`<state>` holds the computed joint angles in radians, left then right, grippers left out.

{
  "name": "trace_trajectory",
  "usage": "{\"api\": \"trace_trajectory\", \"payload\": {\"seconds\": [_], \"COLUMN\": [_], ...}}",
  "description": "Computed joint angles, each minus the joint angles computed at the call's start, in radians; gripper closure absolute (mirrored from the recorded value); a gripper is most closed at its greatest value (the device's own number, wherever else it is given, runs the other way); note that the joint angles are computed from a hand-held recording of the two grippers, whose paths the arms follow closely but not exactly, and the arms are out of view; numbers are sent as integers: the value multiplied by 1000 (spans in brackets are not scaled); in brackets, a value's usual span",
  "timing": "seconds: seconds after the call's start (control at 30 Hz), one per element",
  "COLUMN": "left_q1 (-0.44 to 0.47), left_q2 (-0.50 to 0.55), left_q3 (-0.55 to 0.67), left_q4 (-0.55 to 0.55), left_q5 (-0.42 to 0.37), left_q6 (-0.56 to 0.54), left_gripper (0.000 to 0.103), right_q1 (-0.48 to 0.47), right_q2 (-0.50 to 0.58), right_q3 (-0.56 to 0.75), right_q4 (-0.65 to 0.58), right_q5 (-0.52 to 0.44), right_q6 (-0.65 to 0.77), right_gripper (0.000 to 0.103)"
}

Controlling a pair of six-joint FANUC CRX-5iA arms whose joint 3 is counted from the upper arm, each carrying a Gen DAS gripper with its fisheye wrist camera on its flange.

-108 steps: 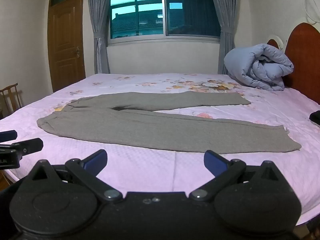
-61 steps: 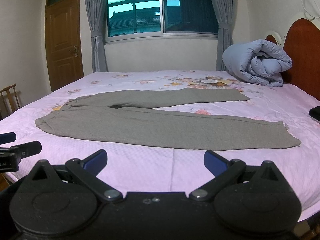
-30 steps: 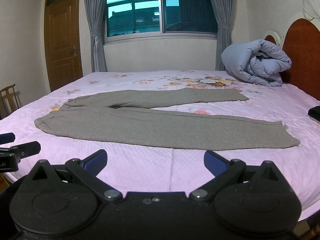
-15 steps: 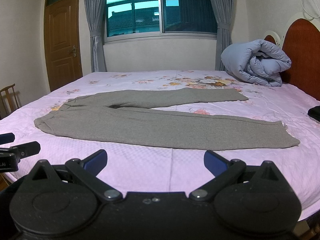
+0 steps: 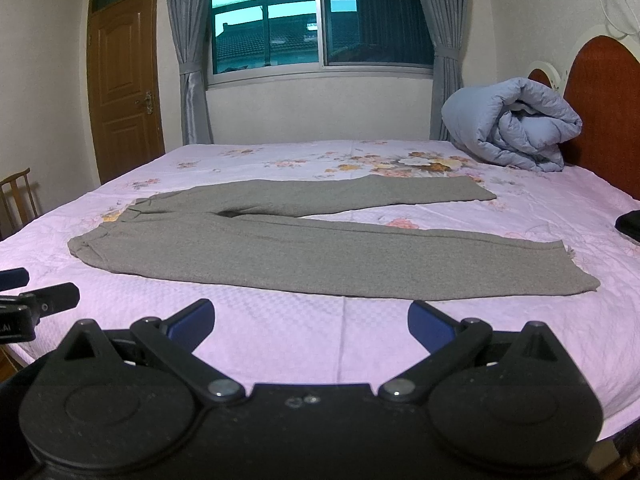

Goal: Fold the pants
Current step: 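Grasp the waistband with the left tool while the right tool grasps the pant leg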

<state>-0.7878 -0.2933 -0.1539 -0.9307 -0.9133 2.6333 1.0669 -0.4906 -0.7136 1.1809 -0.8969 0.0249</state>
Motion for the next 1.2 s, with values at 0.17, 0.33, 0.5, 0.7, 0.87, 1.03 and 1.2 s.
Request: {"api": "trace_trajectory", "payload": {"seconds": [0.17,0.33,0.5,0.7,0.87,1.03,1.2], "left_q1": [181,403,675,880,931,930,932], "left_q2": [-21,25,125,396,672,928,1108], "left_q3": [-15,35,72,206,457,784,1042], "left_q4": [161,288,600,1038,1121,1066,1061], "left_q5": [100,180,343,421,369,220,56], "left_q6": [-107,-307,-648,-1034,-1021,-980,-943], "left_gripper": [0,0,0,0,0,0,37], "right_q1": [-81,-264,-425,-518,-557,-582,-600], "right_q2": [-30,53,182,379,575,767,895], "right_q3": [1,113,261,446,616,810,975], "right_q4": [-2,-45,-53,-106,-198,-367,-537], "right_q5": [78,202,336,412,417,392,378], "right_q6": [29,108,205,312,406,568,706], "right_gripper": [6,6,6,6,6,6,6]}}
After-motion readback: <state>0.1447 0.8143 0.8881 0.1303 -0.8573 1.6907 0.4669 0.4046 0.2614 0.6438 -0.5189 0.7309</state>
